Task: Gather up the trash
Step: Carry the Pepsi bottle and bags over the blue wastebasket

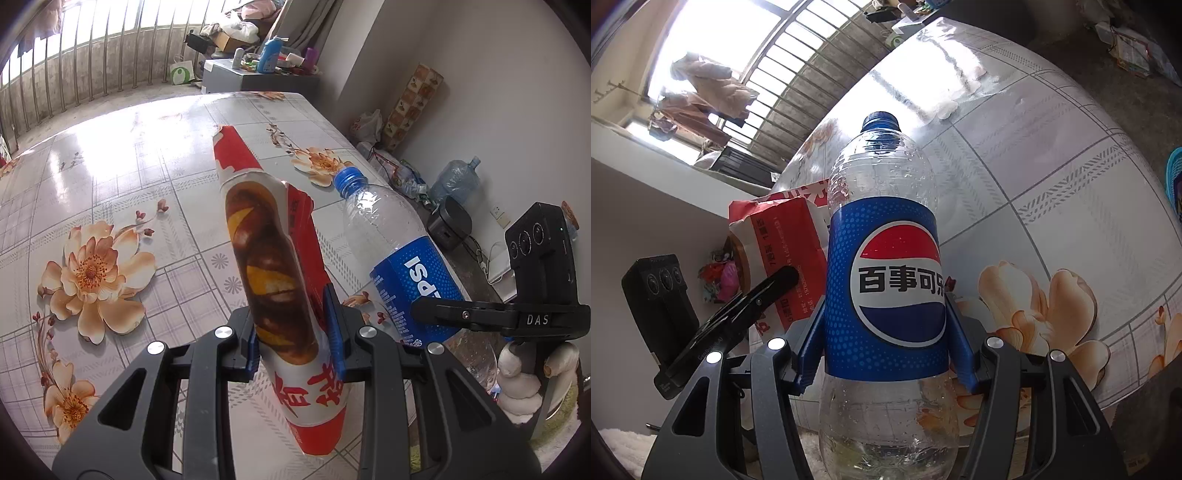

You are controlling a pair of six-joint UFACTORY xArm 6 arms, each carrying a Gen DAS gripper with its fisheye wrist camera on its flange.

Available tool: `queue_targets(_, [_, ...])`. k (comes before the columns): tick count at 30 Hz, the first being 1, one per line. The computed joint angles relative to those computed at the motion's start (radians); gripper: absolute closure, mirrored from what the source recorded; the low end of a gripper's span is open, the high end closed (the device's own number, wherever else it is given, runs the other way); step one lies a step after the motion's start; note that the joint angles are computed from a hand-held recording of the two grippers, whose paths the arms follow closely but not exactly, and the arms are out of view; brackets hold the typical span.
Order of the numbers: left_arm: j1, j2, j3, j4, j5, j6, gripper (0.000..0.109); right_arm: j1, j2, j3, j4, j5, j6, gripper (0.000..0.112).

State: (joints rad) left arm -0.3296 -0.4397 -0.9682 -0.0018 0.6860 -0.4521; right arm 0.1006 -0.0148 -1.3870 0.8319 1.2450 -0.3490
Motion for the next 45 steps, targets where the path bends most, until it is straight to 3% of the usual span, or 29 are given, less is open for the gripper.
queue_targets(15, [-0.023, -0.040, -0.011, 0.016, -0.047, 0.027, 0.085, -0.055, -0.047, 0.044, 0.080, -0.018, -0.056, 0.055])
queue_targets(19, [-0.034, -0.039, -0.044, 0.025, -0.054, 0.041, 0.085, -0.089, -0.080, 0.066, 0.119, -0.029, -0.084, 0.055])
queue_targets(28, [-0.065, 0.051, -0.182, -0.083, -0.070, 0.152, 0.085, -0.226, -0.149, 0.115, 0.182, -0.056, -0.117, 0.055])
queue_targets(33, [-0.093, 0.187, -0.342, -0.201, -0.065, 0.283, 0.085, -0.333, -0.174, 0.129, 0.202, -0.112, -0.110, 0.055])
queue_targets(37, [-0.115, 0.333, -0.513, -0.298, -0.008, 0.375, 0.085, -0.418, -0.189, 0.149, 0.187, -0.193, -0.081, 0.055])
queue_targets(41, [-0.132, 0.555, -0.792, -0.400, 0.123, 0.460, 0.084, -0.482, -0.181, 0.174, 0.160, -0.285, -0.023, 0.055])
queue_targets(45, [-0.157, 0.860, -1.209, -0.420, 0.327, 0.467, 0.084, -0.542, -0.137, 0.191, 0.151, -0.339, 0.053, 0.055])
